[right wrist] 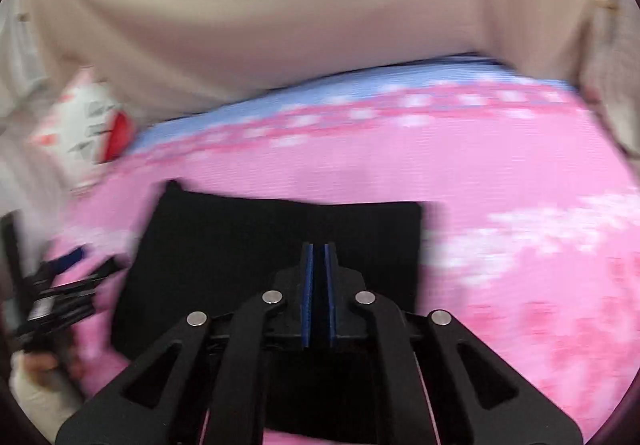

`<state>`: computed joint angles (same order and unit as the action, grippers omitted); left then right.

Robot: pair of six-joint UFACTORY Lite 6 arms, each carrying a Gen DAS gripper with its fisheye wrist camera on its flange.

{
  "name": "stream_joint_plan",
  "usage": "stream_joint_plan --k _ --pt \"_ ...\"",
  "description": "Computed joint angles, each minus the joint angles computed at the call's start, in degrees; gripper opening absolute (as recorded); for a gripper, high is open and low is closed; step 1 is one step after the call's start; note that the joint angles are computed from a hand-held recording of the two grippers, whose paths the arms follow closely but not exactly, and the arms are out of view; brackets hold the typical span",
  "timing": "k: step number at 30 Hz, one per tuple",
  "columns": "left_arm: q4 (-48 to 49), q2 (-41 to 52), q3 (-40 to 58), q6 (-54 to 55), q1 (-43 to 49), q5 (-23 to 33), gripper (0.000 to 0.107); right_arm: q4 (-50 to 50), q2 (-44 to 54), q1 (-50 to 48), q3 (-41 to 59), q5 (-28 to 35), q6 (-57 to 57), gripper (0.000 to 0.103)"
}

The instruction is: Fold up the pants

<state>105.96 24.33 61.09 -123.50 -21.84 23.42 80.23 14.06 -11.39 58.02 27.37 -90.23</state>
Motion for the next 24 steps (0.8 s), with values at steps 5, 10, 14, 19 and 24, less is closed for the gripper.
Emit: stream_joint_plan --k 5,10,14,19,24 --pt "6.7 -5.4 -7.1 -6.1 5.5 0.1 0.098 -1.2 13.1 8.0 8.9 -15.6 8.0 0.007" --pt "16.6 -9.9 -14.9 -14.4 13.2 -0.6 0.098 -14.1 8.1 19.0 12.0 -9.1 19.6 0.011" --pt "25.6 -10.8 -15.8 -22.9 15.9 -3.5 0.098 -37.1 27.8 27.3 33.8 -11.5 43.6 0.011" --pt "27.4 -12.7 -18.4 -22.2 15.6 -2.0 0.098 -50.0 26.5 29.9 35.8 -12.1 59.8 0.012" --pt "30.6 -10.5 -16.1 -25.7 17.2 -4.5 0.098 -52.9 36.7 27.3 43.6 -11.1 61.4 0.009"
